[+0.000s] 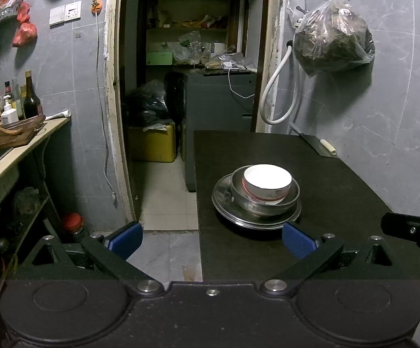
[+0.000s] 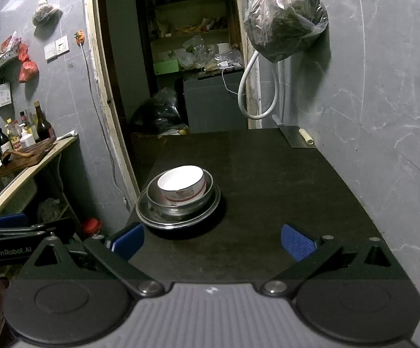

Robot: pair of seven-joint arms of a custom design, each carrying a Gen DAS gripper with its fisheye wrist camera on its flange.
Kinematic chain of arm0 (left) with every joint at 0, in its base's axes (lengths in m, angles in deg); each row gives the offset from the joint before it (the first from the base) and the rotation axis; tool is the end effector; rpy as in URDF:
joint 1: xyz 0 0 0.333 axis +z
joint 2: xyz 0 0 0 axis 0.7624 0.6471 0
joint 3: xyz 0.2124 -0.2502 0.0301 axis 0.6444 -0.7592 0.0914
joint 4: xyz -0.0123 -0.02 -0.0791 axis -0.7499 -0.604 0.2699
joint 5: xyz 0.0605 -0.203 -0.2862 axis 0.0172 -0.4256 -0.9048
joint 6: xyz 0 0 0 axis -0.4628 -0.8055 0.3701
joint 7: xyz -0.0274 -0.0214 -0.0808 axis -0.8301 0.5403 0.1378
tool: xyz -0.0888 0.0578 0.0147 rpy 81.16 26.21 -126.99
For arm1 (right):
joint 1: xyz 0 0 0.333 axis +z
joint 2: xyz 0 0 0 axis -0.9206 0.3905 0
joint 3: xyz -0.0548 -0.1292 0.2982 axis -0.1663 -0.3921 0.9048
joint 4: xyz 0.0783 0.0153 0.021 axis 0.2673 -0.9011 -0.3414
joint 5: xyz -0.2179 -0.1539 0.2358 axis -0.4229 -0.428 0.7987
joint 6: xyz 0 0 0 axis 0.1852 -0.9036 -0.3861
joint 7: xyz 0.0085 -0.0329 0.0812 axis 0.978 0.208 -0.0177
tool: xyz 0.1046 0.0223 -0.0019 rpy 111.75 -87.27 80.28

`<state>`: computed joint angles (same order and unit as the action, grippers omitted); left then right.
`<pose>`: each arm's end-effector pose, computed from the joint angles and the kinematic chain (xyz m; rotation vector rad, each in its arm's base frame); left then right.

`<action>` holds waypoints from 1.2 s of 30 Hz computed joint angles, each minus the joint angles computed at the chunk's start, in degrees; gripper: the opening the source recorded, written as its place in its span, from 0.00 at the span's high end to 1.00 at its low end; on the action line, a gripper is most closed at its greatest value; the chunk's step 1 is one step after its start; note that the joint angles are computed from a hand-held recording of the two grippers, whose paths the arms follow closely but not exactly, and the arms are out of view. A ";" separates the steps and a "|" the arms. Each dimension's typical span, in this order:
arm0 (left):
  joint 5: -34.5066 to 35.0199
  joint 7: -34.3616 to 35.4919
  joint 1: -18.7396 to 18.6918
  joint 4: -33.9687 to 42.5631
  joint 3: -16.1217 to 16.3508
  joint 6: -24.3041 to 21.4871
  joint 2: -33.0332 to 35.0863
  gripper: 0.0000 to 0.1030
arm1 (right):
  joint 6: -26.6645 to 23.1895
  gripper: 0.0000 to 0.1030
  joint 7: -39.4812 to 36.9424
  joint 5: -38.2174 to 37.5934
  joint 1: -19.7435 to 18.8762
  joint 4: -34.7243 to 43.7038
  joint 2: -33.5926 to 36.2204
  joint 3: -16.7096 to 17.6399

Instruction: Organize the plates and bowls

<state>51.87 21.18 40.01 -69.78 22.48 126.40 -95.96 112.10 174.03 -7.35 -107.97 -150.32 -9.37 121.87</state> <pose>0.4454 -0.0774 0.5047 -1.4966 1.7614 -1.0467 0.3831 0.3181 0.5257 -1.4699 1.6890 -0.8536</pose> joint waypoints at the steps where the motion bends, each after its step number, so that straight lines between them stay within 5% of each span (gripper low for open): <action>1: -0.02 0.00 0.08 -0.02 -0.05 0.10 0.02 0.01 | -0.04 0.00 0.05 0.00 0.07 -0.02 -0.09 -0.02; 28: 3.68 -2.77 -3.87 1.02 4.71 0.00 0.43 0.01 | -1.21 0.00 0.76 -0.04 -0.59 0.65 -1.05 0.94; 36: 3.55 -2.66 -2.35 1.00 3.26 0.39 0.52 0.01 | -1.29 0.00 0.79 0.50 -0.62 0.86 -0.97 1.25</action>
<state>55.42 18.52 37.66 -68.78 25.74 126.79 -95.44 110.81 174.82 -6.85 -108.59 -149.47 -10.34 123.12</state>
